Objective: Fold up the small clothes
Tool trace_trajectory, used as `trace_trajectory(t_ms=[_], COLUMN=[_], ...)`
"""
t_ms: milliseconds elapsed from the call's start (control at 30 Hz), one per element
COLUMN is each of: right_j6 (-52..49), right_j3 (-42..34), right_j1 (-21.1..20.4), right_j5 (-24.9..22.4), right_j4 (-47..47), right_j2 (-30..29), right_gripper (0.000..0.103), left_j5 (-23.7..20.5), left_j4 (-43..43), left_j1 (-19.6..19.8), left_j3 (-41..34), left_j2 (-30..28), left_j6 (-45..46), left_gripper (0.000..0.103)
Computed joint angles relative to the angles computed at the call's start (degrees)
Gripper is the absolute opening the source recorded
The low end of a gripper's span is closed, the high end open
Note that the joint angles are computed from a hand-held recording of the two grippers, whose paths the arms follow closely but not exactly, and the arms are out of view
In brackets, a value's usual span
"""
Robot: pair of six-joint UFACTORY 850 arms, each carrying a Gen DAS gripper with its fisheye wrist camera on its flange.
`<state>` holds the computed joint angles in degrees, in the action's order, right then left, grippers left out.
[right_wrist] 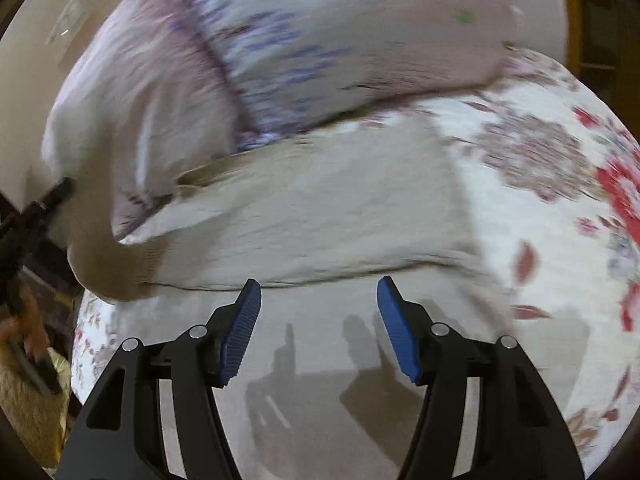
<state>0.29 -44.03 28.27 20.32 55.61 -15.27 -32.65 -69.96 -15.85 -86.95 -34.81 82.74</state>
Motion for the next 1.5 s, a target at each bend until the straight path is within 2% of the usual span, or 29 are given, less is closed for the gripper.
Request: trace_trajectory(t_ms=[33,100,133,167,233,300,400,433,500,533,600,667,700,733,800,833,867,933,1033,1133,1233,1400,1500], right_j6=[0.6,2.4,1.7,2.9,12.5,24.5,42.5,48.5,58.8,64.8,74.8,78.1,79.3,80.2,80.0,79.7,79.3,78.0,76.5,73.9,70.9,65.7,62.8], right_j3=[1.8,4.9,7.1,9.1,13.4,17.0,20.9,22.1,24.1,24.9,25.4,25.3,25.1,24.6,23.9,23.7,23.4,22.6,21.1,21.1,19.5,11.5,4.1], right_j1=[-0.6,-1.0,-0.9,-0.8,-1.1,-1.2,-0.2,0.7,1.1,1.5,1.2,2.5,2.7,3.2,3.7,3.8,3.4,3.1,2.2,0.7,-2.6,-9.9,-13.4], right_j5=[-0.4,0.0,0.6,1.1,0.8,0.4,1.3,2.8,6.7,9.9,15.2,19.6,20.7,21.6,22.7,23.2,23.8,23.8,23.5,25.2,26.6,26.2,23.7], right_j4=[0.1,-0.7,0.5,-0.1,-8.2,-17.9,-32.5,-37.7,-48.3,-54.3,-65.0,-69.3,-71.1,-72.5,-72.9,-72.7,-72.8,-72.5,-72.7,-70.9,-70.2,-69.2,-65.2], right_j2=[1.2,3.5,5.3,6.6,9.3,11.3,12.1,11.8,12.2,11.8,9.8,7.8,7.1,6.3,5.7,5.7,5.7,6.2,6.5,8.0,9.4,7.7,2.7], right_gripper=[0.062,0.062,0.062,0.062,0.062,0.062,0.060,0.057,0.053,0.050,0.033,0.026,0.016,0.013,0.011,0.010,0.009,0.009,0.009,0.008,0.008,0.008,0.010], left_j5=[2.9,3.7,4.0,5.6,11.5,14.5,16.2,15.9,13.2,10.9,9.5,4.9,3.4,1.8,-0.2,-2.3,-3.3,-2.4,-3.6,-6.8,-10.4,-8.7,-3.1], left_j4=[5.6,10.1,9.2,7.4,7.6,12.8,26.9,30.1,29.6,26.1,17.0,11.7,10.0,8.8,7.6,6.9,6.7,6.1,9.5,9.5,6.4,-1.5,-3.6], left_j1=[-3.1,-4.1,-3.6,-2.4,0.4,3.5,8.4,9.6,12.5,14.2,15.5,17.2,17.7,18.1,18.4,18.8,18.6,17.3,16.3,16.0,16.1,14.7,12.0], left_j3=[0.6,1.7,3.6,6.5,13.1,17.3,21.7,23.1,26.0,27.7,30.9,33.4,34.5,35.7,37.1,37.6,37.5,37.9,35.8,34.0,29.8,12.9,0.0], left_j2=[-0.5,-0.7,0.2,1.7,5.7,8.1,10.1,10.7,11.8,12.5,14.3,15.8,16.3,17.0,17.7,17.7,17.4,17.9,16.1,14.8,13.2,5.8,-1.4], left_j6=[-4.5,-10.0,-10.4,-9.7,-11.2,-17.1,-32.5,-36.8,-38.6,-35.9,-26.8,-21.6,-19.8,-18.5,-17.8,-18.2,-19.0,-20.5,-25.6,-26.3,-22.6,-18.2,-17.6], left_gripper=[0.034,0.034,0.042,0.053,0.062,0.062,0.062,0.062,0.062,0.061,0.060,0.055,0.054,0.050,0.042,0.035,0.032,0.031,0.011,0.009,0.008,0.008,0.012])
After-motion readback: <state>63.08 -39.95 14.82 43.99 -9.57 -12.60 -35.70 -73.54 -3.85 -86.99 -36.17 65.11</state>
